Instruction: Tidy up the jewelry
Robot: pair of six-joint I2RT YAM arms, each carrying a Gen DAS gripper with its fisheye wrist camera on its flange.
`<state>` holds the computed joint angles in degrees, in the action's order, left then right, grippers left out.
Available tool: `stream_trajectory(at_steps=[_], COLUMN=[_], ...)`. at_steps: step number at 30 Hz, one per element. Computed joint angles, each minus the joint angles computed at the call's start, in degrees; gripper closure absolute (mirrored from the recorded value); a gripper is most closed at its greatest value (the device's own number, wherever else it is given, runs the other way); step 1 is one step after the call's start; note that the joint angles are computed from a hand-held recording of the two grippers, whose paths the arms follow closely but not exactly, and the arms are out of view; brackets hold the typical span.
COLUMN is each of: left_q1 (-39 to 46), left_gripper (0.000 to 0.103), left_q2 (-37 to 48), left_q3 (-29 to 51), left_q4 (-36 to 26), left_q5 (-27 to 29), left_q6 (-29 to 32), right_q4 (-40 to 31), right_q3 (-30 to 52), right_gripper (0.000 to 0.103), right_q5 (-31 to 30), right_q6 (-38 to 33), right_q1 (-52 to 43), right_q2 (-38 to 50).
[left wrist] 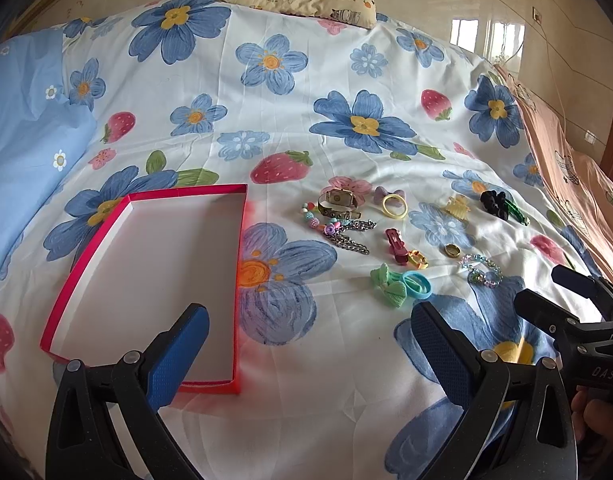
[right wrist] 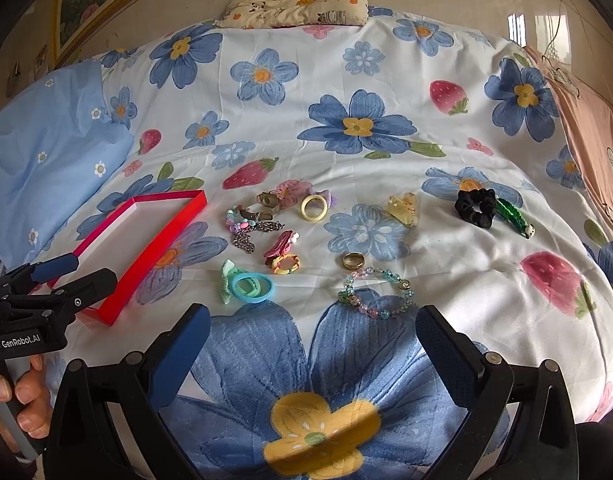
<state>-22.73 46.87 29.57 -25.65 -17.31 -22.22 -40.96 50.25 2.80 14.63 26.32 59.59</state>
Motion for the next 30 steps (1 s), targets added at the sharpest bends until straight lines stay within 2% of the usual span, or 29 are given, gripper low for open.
stream_trajectory(at_steps=[30], left_q1=[-2.2], left_gripper=[0.001], left_q2=[-0.2], left_q3=[0.1], left_q4=[0.4], left_q5=[-2.5], left_q6=[-0.4], right_q4=[0.8], right_q3=[0.1], right_gripper=[0.000], right_q5=[-0.2], right_q6=[0.0], right_q1=[0.0], right_q2=[-0.5])
